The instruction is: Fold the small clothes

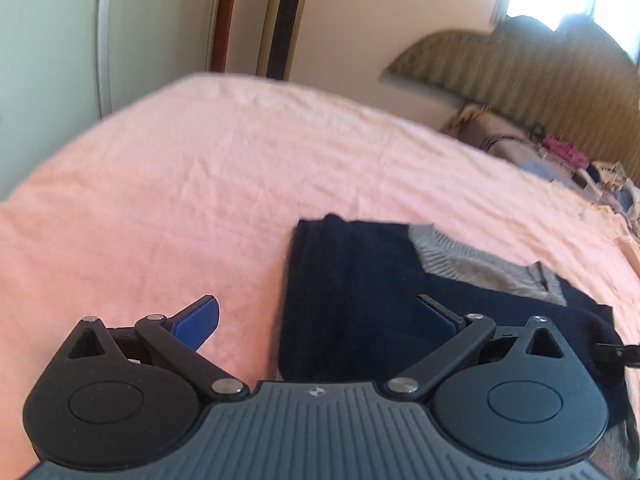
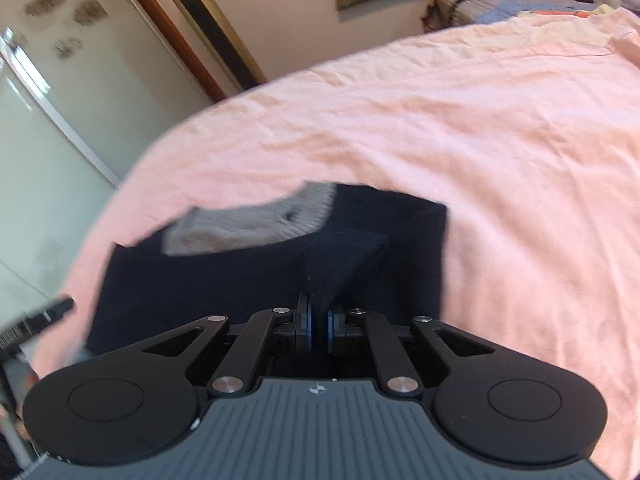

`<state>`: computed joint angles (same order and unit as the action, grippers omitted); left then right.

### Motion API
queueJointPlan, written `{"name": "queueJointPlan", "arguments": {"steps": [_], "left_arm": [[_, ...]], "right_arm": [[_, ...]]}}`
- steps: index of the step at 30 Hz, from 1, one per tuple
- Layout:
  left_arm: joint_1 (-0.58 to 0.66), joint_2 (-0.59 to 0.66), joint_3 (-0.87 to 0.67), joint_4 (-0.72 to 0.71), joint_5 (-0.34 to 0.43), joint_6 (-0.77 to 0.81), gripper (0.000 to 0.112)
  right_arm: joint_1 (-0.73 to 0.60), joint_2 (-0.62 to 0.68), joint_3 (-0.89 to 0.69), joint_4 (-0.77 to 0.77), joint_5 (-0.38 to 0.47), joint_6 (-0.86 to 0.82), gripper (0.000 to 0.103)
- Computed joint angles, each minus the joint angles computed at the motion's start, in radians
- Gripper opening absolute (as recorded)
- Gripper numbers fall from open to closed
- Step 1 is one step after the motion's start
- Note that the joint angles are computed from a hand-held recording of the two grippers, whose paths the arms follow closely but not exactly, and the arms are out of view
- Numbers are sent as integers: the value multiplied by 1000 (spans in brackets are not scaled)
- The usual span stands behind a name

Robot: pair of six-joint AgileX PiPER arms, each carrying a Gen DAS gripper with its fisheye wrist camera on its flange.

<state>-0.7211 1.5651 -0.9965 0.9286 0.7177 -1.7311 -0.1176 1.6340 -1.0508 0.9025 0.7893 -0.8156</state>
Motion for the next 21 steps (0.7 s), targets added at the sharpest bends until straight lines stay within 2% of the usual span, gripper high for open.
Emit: {"name": "queueJointPlan", "arguments": {"steps": [1,2,3,4,5,6,7,8,9,10,11,12,13,14,15,16,17,18,19,21], "left_arm": [[41,24,-16,-53,-47,71,103],[61,50,-36,-79,-55,110,103],[65,90,-64,-80,-29,123,103],[68,123,-88,-73,-6,137,103],[68,148,-106,-61,14,141,103],[62,169,-118,-35,32,125,103],[56,183,-129,-23,44,121,102],[47,197,-144,-16,66,127,97],[31,203,-149,9,82,127,78],[19,194,-135,47,68,110,64],[8,190,-136,57,70,115,35],[-7,202,-158,53,111,135,24],[-27,227,-188,61,187,139,20],[-41,249,-199,83,244,133,20],[-46,254,-183,112,262,113,19],[-53,243,-146,152,253,76,20],[-63,235,-126,172,256,62,20],[-82,235,-125,176,286,63,21],[-103,231,-124,172,314,65,21],[-152,184,-104,146,354,60,24]], "right_arm": [[-9,-5,22,33,-5,-27,16],[-15,-16,35,51,-12,-36,26],[-19,-32,50,74,-33,-46,41],[-12,-68,85,110,-94,-63,49],[6,-106,114,131,-159,-88,50],[22,-124,127,153,-185,-134,50],[37,-124,121,167,-182,-171,50],[54,-117,110,157,-173,-170,51],[76,-103,94,137,-171,-163,51],[106,-85,78,112,-182,-158,51],[128,-64,67,86,-194,-148,51],[144,-35,62,69,-212,-157,47],[155,-30,79,79,-254,-207,44],[156,-33,97,114,-290,-274,40],[145,-33,108,145,-309,-302,39],[121,-27,105,154,-299,-289,38],[82,-14,98,199,-255,-311,32],[47,-5,97,237,-215,-326,30],[33,-11,104,247,-198,-325,30],[53,-69,133,160,-257,-236,37]]}}
